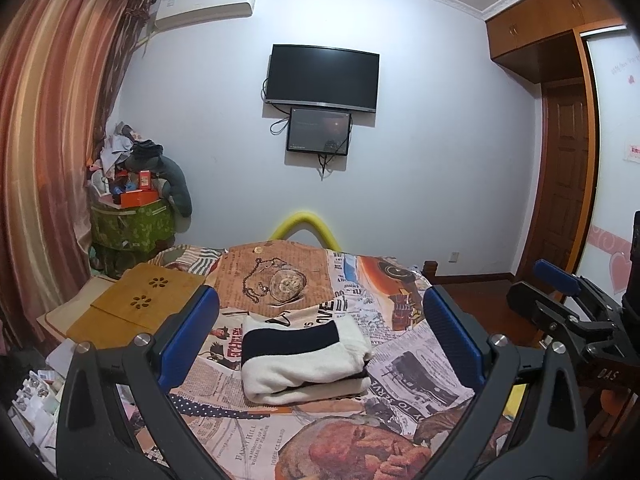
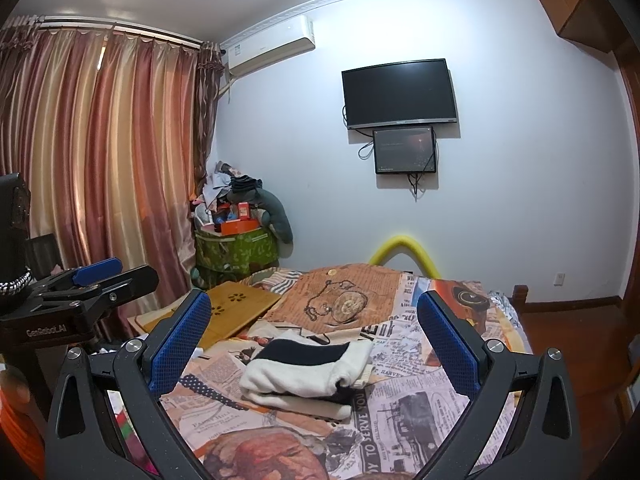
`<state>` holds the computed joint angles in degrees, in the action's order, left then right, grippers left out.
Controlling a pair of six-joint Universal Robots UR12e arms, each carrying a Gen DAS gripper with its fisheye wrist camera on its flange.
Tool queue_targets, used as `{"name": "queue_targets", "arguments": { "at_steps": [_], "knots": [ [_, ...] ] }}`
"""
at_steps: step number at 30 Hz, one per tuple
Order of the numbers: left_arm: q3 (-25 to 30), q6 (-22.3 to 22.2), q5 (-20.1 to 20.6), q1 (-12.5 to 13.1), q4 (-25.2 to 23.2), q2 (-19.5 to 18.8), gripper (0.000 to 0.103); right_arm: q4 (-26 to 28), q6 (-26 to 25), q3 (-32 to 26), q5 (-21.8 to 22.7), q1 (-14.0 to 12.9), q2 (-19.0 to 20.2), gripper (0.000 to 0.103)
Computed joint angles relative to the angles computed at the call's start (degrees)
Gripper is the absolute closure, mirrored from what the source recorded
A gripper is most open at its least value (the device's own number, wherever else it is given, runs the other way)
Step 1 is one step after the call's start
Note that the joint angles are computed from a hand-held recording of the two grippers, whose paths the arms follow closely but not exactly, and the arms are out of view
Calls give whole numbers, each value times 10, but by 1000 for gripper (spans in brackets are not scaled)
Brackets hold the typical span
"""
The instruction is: Fold small clothes
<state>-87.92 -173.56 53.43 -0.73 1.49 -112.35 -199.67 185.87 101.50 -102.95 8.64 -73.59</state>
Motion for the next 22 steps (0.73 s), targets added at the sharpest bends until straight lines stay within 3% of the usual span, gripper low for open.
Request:
{"name": "queue_targets", "arguments": {
  "at_steps": [22],
  "knots": [
    [2, 4, 3, 0, -15, 0, 0, 12, 2, -4, 1, 1, 2, 1]
  ]
}}
